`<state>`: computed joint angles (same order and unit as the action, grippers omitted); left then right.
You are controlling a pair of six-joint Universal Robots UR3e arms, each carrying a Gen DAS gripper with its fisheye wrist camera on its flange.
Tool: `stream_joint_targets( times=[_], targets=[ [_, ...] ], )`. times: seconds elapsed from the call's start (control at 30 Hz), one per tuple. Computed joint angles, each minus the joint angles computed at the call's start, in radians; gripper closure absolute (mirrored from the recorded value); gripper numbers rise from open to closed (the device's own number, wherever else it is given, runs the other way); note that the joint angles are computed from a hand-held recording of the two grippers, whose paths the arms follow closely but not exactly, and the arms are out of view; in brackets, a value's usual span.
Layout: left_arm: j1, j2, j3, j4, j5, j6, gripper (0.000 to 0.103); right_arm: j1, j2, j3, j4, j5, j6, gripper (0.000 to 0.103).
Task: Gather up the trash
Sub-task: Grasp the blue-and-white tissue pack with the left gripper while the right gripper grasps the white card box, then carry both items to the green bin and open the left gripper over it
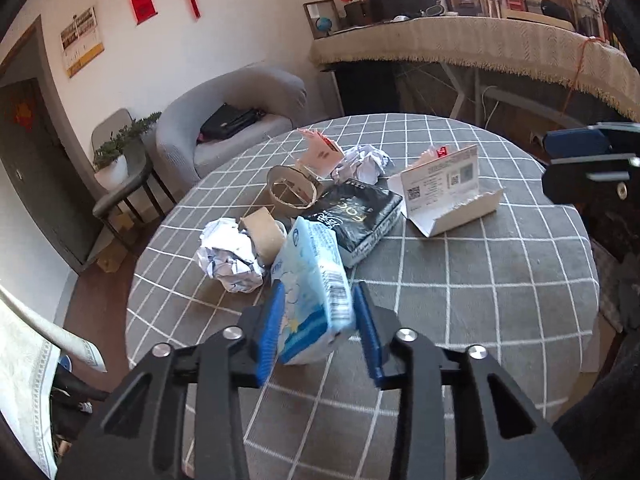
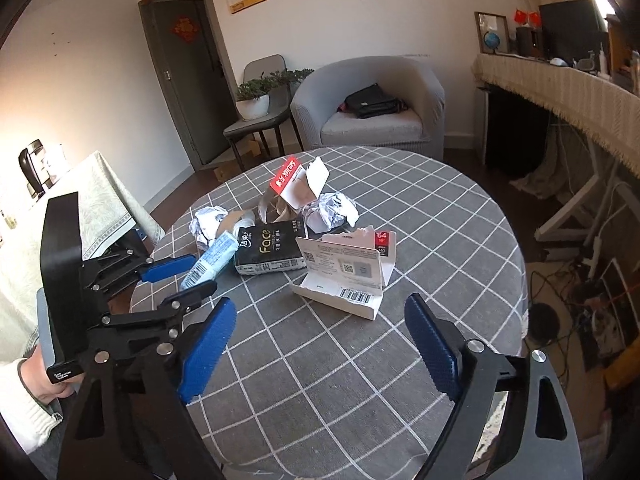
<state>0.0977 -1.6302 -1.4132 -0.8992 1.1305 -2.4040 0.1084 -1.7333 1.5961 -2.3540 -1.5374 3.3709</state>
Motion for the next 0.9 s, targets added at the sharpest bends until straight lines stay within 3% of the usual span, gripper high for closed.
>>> stream_joint_targets(
  times=[0.27,0.47,0.67,0.9],
  targets=[
    [0.032,-0.032,0.066,-0.059,-0.043,-0.045,0.089,0.042,0.113,-0.084,0.025,-0.089,0.039,0.023],
    [0.124,-0.043,0.165,-0.248,-0.177,-0.066,0.091,0.08,0.216,-0.171,0.039,-0.165,0.065,0.022],
    [0.205,0.011,0.163,-0.378,-0.293,0.016,0.091,0.123,0.337,-0.31,0.093,-0.271,0.099,0.015],
    [0.31,0.057,0.181,-0.561,-0.426,0.158,0.091,0.153,0.47,-0.484,0.19,-0.371,0.17,0.015]
  ],
)
